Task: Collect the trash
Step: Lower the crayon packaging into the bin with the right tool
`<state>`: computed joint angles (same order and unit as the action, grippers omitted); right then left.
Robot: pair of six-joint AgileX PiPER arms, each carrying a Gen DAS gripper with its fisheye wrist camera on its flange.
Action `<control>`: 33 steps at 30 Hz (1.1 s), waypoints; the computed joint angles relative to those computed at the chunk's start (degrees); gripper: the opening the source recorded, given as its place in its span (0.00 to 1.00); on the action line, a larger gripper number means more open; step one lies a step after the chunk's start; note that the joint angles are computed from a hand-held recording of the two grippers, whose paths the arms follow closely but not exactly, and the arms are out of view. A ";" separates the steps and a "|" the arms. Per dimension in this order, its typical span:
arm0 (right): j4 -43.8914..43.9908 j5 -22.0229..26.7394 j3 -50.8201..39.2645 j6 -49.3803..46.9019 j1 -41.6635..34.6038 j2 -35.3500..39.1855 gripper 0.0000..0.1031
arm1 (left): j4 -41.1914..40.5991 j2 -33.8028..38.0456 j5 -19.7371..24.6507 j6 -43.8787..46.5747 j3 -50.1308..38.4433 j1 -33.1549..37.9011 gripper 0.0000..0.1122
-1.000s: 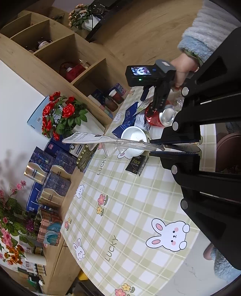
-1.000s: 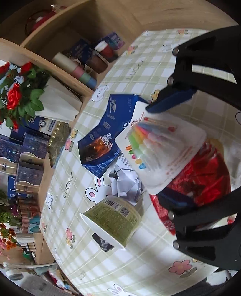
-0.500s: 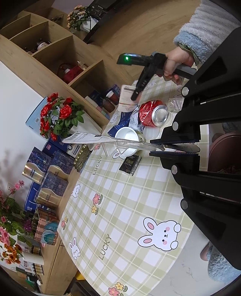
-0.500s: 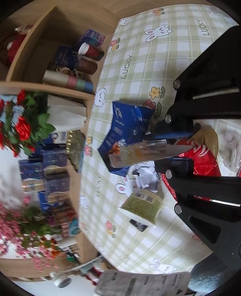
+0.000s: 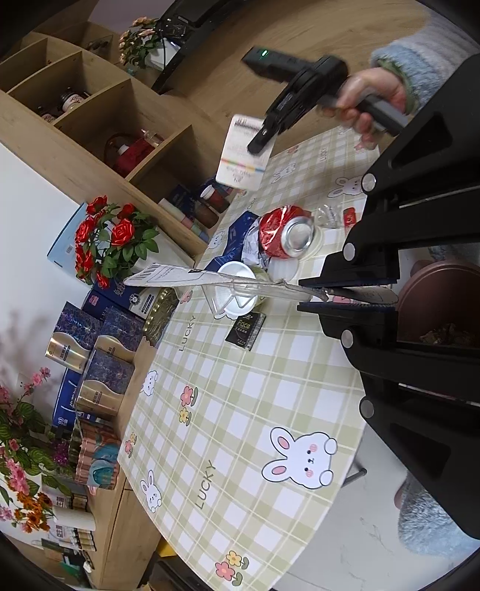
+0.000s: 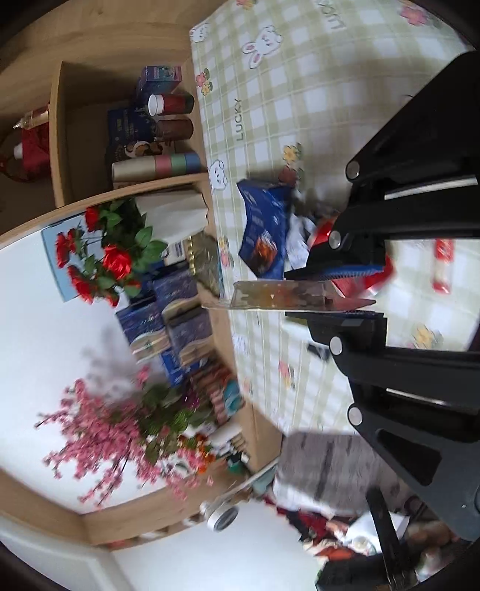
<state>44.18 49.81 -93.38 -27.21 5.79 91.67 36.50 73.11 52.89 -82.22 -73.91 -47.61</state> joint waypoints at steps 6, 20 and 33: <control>4.40 3.07 16.09 -6.50 -0.74 -12.69 0.17 | 2.46 -1.46 4.08 -3.57 1.14 -4.92 0.06; -5.94 7.53 37.46 2.28 11.40 -19.85 0.17 | 7.44 -2.90 12.28 -12.81 3.62 -17.76 0.06; -14.71 5.15 40.04 14.13 17.58 -15.80 0.17 | 5.97 -2.93 11.59 -15.46 5.90 -18.87 0.06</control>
